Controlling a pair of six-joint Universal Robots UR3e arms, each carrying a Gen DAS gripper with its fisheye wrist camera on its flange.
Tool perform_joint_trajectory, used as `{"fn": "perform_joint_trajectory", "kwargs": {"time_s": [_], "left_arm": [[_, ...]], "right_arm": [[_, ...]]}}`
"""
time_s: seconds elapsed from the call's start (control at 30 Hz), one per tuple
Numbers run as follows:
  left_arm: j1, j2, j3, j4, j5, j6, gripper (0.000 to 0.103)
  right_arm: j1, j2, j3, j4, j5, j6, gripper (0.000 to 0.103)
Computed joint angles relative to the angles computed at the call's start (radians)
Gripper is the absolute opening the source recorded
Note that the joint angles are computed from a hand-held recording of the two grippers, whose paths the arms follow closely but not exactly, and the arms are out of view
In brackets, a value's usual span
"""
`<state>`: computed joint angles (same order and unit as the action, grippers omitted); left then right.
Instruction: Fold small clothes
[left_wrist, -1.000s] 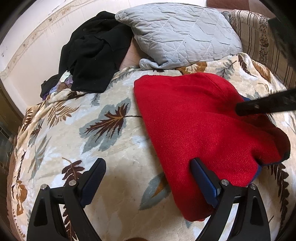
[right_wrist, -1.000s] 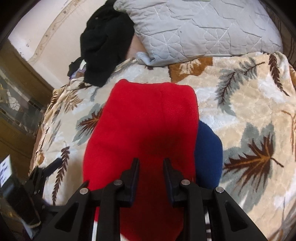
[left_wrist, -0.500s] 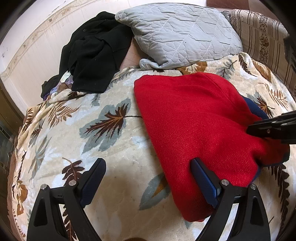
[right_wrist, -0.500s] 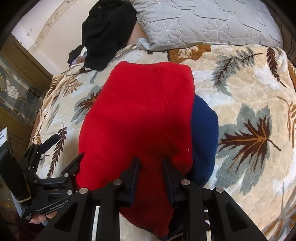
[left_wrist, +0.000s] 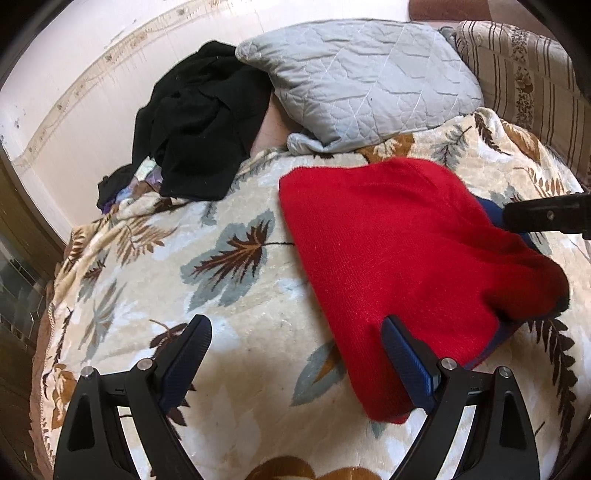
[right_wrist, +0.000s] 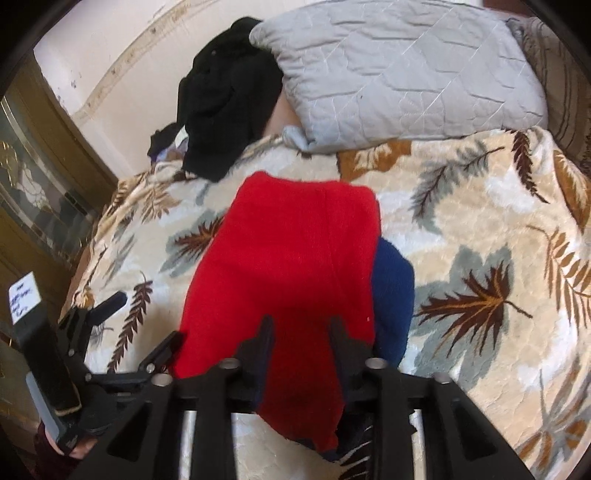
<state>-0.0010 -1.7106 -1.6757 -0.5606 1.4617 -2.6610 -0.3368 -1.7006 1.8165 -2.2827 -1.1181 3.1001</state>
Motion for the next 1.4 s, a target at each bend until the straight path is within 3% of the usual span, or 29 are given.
{"fn": "perform_joint_trajectory", "kwargs": {"time_s": [0.03,0.6,1.4], "left_arm": [[0.006,0.017,-0.017,0.013,-0.003,0.003,0.093],[0.086,0.177,-0.129,0.014,-0.070,0.034,0.093],[0.057,0.111,-0.086,0.008,-0.058,0.005,0.093]], "right_arm": [[-0.006,-0.020,0.024,-0.032,0.004,0.026,0.077],[0.023,-0.087,0.054,-0.068,0.018,0.085,0.077],[-0.019,-0.068,0.087,-0.092,0.042,0.068,0.077]]}}
